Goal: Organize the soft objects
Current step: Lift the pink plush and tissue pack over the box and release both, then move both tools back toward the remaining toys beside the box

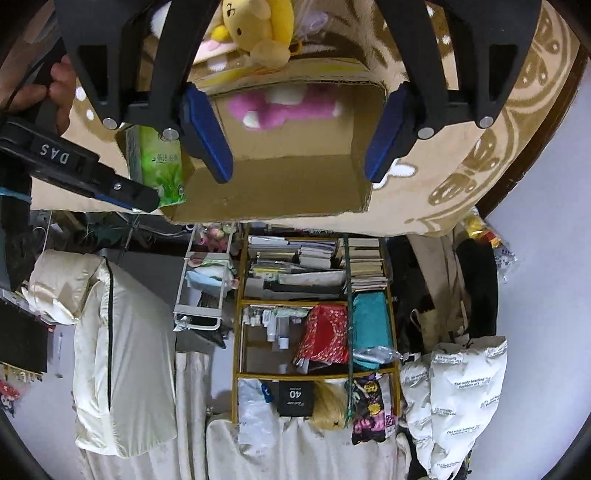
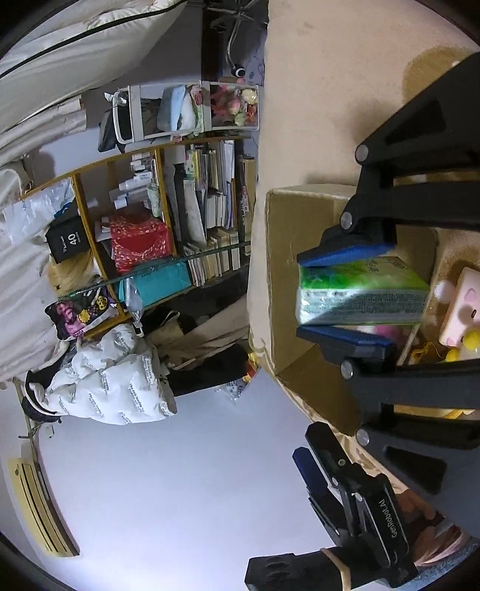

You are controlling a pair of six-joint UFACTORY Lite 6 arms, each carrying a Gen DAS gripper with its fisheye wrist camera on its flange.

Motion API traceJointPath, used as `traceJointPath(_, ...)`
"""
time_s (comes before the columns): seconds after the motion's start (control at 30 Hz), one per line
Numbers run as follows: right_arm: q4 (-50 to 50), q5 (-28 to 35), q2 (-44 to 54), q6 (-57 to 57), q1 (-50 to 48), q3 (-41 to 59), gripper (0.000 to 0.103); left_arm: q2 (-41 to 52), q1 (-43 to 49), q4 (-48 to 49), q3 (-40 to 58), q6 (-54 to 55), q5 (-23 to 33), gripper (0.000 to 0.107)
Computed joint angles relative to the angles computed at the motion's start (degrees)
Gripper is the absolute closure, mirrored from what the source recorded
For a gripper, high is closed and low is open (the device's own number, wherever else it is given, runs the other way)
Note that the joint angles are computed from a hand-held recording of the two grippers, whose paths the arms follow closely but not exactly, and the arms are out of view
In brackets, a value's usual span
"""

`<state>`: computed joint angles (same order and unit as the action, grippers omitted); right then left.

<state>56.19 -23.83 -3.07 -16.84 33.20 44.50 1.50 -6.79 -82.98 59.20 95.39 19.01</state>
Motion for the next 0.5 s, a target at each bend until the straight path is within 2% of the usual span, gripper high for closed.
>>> traceJointPath(0.13,1.7,-0.6,-1.5,-1.1,0.2,-0.7,0.043,-2.0,0.3,0.5,-1.3,-0.4,-1.2,0.018)
traceJointPath(0.23,7.7,-1.2,-2.6,-6.6,1.0,-0.7,0.037,-4.6,0.0,-1.7,-3.6,1.3,-4.4,0.008)
traceJointPath(0.33,14.1,-2.5,-4.5,-11.8,2.8,-1.4,0.021,-6.6,0.1,-0.4,-5.0,0.6,-6.9,0.007)
traceJointPath(0.4,18.4,-4.5,-6.0,-15.5,4.8,-2.0,0.014,-8.0,0.7,3.5,-5.7,-3.1,-6.9,0.006)
traceJointPath(0.47,23.1,-5.6,-7.3,-20.1,6.8,-1.9,0.002,-9.9,1.6,7.5,-6.5,-7.0,-6.1,0.006)
traceJointPath(0.5,24.7,-6.1,-7.9,-21.7,7.6,-1.8,0.0,-10.9,2.1,8.9,-7.0,-8.4,-5.8,0.006)
